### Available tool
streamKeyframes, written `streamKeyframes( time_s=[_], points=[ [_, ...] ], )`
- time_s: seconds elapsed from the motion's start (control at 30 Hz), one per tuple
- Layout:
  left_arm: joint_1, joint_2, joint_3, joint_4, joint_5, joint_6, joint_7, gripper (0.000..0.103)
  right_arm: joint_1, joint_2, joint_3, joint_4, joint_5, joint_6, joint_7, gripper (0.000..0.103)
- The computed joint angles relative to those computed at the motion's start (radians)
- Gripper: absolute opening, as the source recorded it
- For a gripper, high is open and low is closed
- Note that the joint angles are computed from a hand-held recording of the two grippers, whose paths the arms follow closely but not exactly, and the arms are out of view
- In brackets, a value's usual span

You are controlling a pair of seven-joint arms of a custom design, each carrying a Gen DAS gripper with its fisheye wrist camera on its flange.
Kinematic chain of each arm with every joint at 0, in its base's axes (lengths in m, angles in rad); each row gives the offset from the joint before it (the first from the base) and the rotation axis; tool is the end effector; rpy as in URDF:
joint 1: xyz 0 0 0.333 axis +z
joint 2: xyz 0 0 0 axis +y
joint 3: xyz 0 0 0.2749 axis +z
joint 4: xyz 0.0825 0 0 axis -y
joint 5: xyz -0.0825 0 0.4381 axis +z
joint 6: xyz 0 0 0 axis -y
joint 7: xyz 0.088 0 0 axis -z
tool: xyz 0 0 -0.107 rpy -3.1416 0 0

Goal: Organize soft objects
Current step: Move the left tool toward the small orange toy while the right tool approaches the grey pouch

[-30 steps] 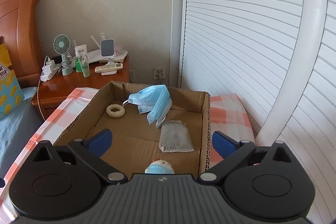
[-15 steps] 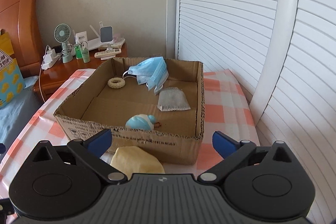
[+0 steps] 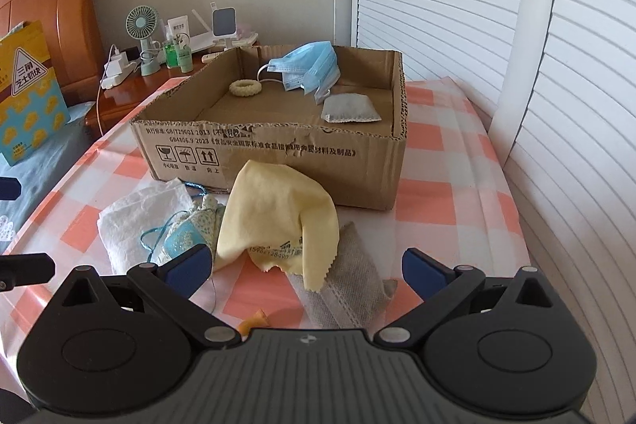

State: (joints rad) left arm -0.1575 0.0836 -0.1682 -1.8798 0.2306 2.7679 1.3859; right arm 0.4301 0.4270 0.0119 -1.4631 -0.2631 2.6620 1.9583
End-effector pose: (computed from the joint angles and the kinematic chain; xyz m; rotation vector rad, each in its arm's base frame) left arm 0.6410 -0.2240 0.4977 -1.4611 2.0093 -0.8090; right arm 0.6918 0.3340 0.4737 -1.9114 1.5062 -0.5973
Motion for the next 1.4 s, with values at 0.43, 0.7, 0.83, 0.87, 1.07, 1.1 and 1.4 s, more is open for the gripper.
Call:
streamKeyframes(
  time_s=[0.43,0.7,0.83,0.87,1.07,1.1,1.4],
  points=[
    [-0.01,0.025,-0.005,0.029,0.006,-0.039,0.01,0.102,0.022,0.025,-0.046,-0.015,-0.124,-0.062,0.121,0.103],
    [-0.018,0.075,-0.022,0.081,-0.073,-0.066,0.101,0.102,0.001,0.007,-0.043,-0.069,-0.133,-0.016,0.099,0.103],
    [-0.032,0.102,-0.031,0.108,-0.087,-0.068,0.158,0.102,-0.011,-0.03,-0.042,-0.132,-0.137,0.031,0.1,0.103],
    [-0.037,0.11,-0.031,0.116,-0.087,-0.066,0.167,0.102,-0.016,-0.04,-0.039,-0.148,-0.135,0.045,0.089,0.103],
    [-0.082,0.168,-0.015,0.181,-0.02,-0.061,0.162,0.102,-0.037,-0.083,-0.028,-0.227,-0.118,0.118,0.041,0.103],
    [-0.089,0.177,-0.012,0.191,-0.007,-0.06,0.151,0.102,-0.036,-0.086,-0.031,-0.235,-0.121,0.128,0.043,0.103],
    [-0.09,0.228,-0.035,0.244,-0.048,-0.064,0.179,0.065,-0.039,-0.11,-0.033,-0.283,-0.145,0.183,0.05,0.103]
  ],
)
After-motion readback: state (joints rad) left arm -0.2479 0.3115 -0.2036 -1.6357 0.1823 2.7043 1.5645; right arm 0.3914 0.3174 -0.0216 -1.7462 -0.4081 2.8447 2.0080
